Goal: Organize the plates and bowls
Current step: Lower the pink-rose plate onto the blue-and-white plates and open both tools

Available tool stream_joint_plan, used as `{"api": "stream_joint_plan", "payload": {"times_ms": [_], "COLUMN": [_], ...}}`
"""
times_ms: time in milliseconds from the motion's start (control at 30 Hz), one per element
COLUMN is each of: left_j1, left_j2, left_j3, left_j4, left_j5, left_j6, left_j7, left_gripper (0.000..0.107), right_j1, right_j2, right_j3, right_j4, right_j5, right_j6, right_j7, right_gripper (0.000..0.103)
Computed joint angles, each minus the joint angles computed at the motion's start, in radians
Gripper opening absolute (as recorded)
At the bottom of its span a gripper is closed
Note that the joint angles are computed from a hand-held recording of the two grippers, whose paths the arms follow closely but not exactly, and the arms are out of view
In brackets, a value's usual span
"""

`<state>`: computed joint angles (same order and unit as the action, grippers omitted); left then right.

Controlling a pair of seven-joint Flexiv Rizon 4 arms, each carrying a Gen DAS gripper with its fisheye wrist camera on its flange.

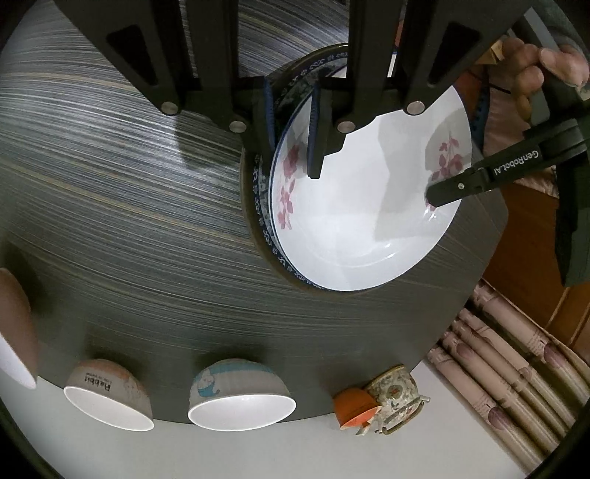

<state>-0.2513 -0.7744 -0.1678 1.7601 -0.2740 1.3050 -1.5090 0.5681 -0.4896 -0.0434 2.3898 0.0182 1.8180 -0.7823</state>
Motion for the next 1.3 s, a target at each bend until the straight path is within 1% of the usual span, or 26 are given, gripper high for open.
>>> {"api": "stream_joint_plan", "payload": {"times_ms": [67,133,200,267,333,467,567,633,767,867,1100,1233,1300], "left_j1": [0.003,0.022,0.017,0.009,0.016,0.031,0.02,0.013,-0.036,-0.041,-0.066,-0.075,-0.08], "left_j2": [-0.005,-0.002,-0.002,-0.002,-0.005,-0.008,-0.005,-0.004,-0.002,-0.002,-0.001,-0.002,-0.003], "left_j3": [-0.008,-0.031,-0.027,-0.02,-0.031,-0.051,-0.036,-0.027,0.031,0.04,0.073,0.083,0.088], "left_j4": [0.0,0.016,0.021,0.019,0.021,0.026,0.026,0.023,0.006,0.001,-0.008,-0.008,-0.01], "left_j5": [-0.003,-0.011,-0.007,-0.002,-0.006,-0.02,-0.012,-0.005,0.03,0.045,0.077,0.096,0.105], "left_j6": [0.01,0.028,0.04,0.047,0.054,0.066,0.068,0.068,0.062,0.06,0.06,0.087,0.09], "left_j7": [0.0,0.015,0.02,0.02,0.026,0.031,0.033,0.034,0.013,0.008,-0.016,-0.025,-0.026], "left_gripper": [0.021,0.025,0.026,0.028,0.03,0.032,0.032,0.034,0.034,0.036,0.036,0.037,0.039], "right_j1": [0.017,0.015,0.028,0.042,0.053,0.1,0.133,0.137,0.168,0.182,0.159,0.155,0.163], "right_j2": [0.0,0.002,0.007,0.013,0.016,0.027,0.032,0.033,0.038,0.043,0.049,0.057,0.059], "right_j3": [-0.014,-0.01,-0.018,-0.028,-0.037,-0.081,-0.114,-0.119,-0.153,-0.17,-0.159,-0.16,-0.172], "right_j4": [0.002,0.004,0.005,0.006,0.0,-0.004,-0.003,-0.005,-0.006,-0.003,-0.01,-0.01,-0.009], "right_j5": [0.004,0.003,0.005,0.003,-0.004,-0.029,-0.051,-0.065,-0.095,-0.125,-0.184,-0.218,-0.239], "right_j6": [-0.002,-0.001,-0.011,-0.024,-0.042,-0.081,-0.105,-0.111,-0.139,-0.157,-0.185,-0.204,-0.21], "right_j7": [-0.002,-0.003,-0.001,0.002,0.007,0.019,0.038,0.05,0.083,0.104,0.142,0.169,0.184], "right_gripper": [0.018,0.021,0.023,0.026,0.031,0.038,0.042,0.047,0.049,0.05,0.051,0.051,0.052]}}
